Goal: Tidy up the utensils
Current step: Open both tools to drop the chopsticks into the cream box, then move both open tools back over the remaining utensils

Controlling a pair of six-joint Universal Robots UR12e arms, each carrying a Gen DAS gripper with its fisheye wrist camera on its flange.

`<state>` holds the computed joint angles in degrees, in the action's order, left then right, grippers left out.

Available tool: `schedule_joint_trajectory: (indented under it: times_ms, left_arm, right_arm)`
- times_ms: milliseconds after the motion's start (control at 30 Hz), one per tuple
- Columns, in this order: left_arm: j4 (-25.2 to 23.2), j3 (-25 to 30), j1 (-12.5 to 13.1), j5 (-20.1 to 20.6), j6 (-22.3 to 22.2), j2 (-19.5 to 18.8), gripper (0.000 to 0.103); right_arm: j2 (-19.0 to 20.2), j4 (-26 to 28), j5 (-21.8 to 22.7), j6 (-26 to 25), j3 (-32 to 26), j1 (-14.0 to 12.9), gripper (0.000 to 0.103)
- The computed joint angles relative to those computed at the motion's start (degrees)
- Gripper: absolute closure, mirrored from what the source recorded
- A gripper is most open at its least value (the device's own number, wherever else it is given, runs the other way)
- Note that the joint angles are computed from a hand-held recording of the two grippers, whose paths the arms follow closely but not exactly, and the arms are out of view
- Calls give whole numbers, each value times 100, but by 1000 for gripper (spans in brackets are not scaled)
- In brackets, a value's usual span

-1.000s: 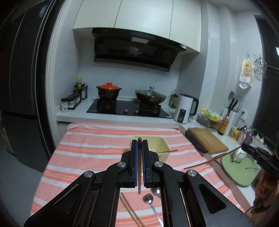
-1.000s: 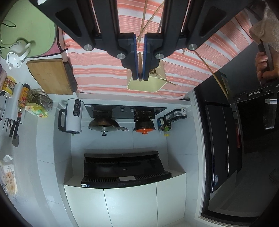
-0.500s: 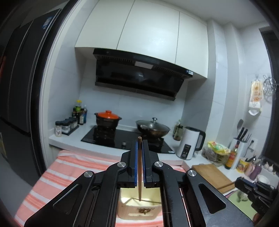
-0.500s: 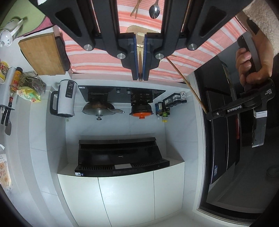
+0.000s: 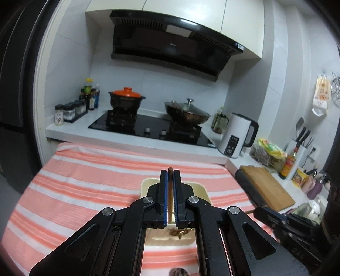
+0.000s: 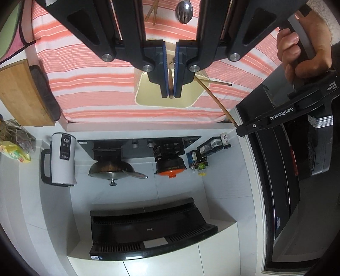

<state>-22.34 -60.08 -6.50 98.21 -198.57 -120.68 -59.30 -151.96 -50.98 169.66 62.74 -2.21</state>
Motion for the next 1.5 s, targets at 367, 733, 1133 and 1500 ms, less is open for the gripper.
schedule_joint_trajectory:
  times_ms: [367, 733, 1133, 1500]
  left_arm:
    - [-566, -962, 120, -489, 91, 699, 33]
    - [-1346, -3106, 123, -141, -251, 1860, 18]
    - [-1200, -3550, -179, -143, -588, 2031, 18]
    - [-1344, -3509, -256, -95, -590, 1985, 18]
  right_arm:
    - [-200, -275, 234, 109, 396, -110, 46]
    - [-1362, -243, -1091, -1617, 2531, -463, 43]
    - [-1760, 754, -1105, -2301, 3253, -612, 43]
    - [-1434, 1490, -1333, -2500, 2809, -289, 72]
